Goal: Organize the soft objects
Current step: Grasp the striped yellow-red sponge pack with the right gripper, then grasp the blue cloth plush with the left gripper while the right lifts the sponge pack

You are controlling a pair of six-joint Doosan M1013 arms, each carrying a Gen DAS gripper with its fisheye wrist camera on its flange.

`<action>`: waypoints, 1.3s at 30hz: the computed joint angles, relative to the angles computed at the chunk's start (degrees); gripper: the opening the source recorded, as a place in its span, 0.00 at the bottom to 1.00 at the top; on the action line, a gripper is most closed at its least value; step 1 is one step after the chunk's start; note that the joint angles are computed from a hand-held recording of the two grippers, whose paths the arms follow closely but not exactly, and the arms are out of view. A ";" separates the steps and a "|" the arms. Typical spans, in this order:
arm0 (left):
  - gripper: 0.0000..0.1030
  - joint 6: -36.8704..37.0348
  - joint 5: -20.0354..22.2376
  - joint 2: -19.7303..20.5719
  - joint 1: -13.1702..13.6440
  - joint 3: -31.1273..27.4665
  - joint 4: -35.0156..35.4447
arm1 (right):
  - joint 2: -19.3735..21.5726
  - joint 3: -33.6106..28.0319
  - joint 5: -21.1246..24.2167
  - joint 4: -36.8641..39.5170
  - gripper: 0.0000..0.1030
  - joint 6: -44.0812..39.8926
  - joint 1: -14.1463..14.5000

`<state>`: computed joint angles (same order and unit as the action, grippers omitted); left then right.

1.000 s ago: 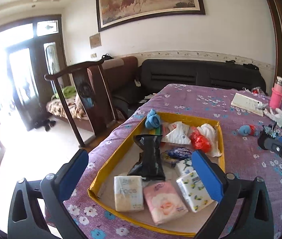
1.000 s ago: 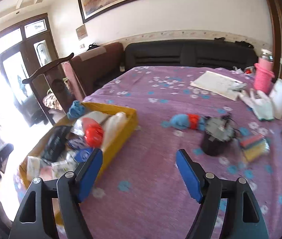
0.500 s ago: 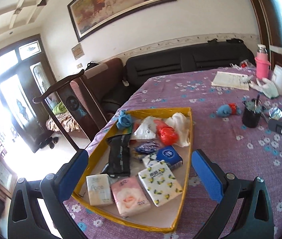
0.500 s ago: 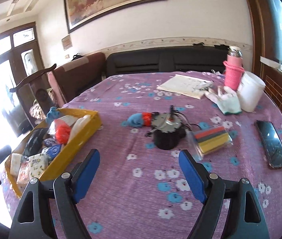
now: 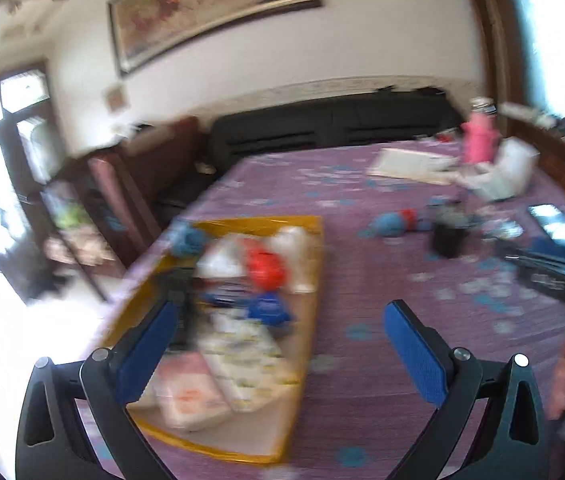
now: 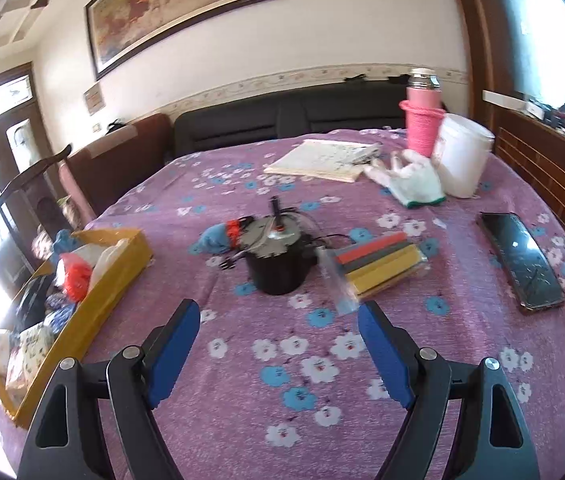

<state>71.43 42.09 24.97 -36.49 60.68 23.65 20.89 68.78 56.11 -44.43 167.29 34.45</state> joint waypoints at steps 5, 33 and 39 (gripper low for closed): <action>1.00 14.92 3.83 3.24 0.60 -3.28 -19.26 | -0.39 0.76 3.65 1.18 0.82 4.90 -1.15; 1.00 18.02 24.67 13.38 -0.61 -16.63 -19.09 | 5.81 -8.48 12.60 22.86 0.74 -2.77 -11.84; 0.99 24.68 31.15 17.11 1.63 -25.24 -30.43 | 2.49 -3.87 12.45 22.05 0.61 -2.84 -10.58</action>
